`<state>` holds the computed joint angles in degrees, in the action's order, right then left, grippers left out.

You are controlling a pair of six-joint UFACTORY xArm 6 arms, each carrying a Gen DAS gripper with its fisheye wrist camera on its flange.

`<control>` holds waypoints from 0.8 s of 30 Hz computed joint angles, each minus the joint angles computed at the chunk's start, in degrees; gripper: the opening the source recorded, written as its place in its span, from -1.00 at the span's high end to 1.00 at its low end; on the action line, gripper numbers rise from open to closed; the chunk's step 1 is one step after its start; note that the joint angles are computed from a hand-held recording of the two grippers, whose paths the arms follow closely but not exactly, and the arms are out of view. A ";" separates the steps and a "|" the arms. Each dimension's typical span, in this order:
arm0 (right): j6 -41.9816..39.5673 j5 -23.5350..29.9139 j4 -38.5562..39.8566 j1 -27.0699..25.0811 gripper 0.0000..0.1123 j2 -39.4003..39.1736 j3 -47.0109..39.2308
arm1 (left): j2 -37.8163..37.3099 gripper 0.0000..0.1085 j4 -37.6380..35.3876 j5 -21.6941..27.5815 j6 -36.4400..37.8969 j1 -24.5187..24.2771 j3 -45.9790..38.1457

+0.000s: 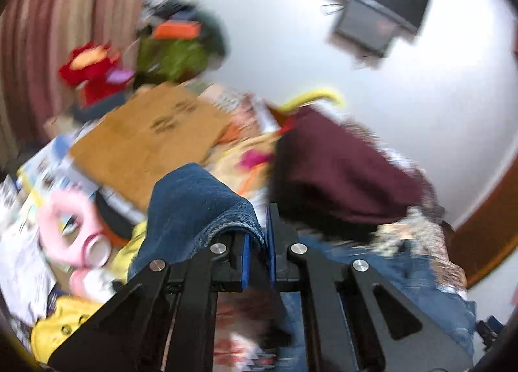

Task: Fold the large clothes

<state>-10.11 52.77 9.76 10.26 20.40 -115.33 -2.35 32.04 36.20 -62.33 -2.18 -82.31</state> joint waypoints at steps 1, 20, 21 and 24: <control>-0.40 -0.38 0.39 -0.34 -0.83 -0.42 0.59 | 1.17 0.86 -0.31 -0.36 1.45 -0.99 -2.21; -3.92 -2.70 2.43 -6.61 -0.83 -5.64 9.25 | 42.60 0.85 -27.12 24.73 38.26 -19.59 -52.90; -3.88 -2.62 2.51 -6.77 -0.83 -5.80 9.40 | 43.43 0.84 -28.64 26.29 38.77 -19.90 -53.55; -3.66 -2.66 2.72 -7.10 -0.83 -6.16 9.83 | 43.11 0.66 -31.13 28.51 38.35 -20.94 -51.71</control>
<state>-13.77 50.11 12.49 3.16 14.25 -105.50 40.76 0.91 64.71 -23.98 -23.12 -134.02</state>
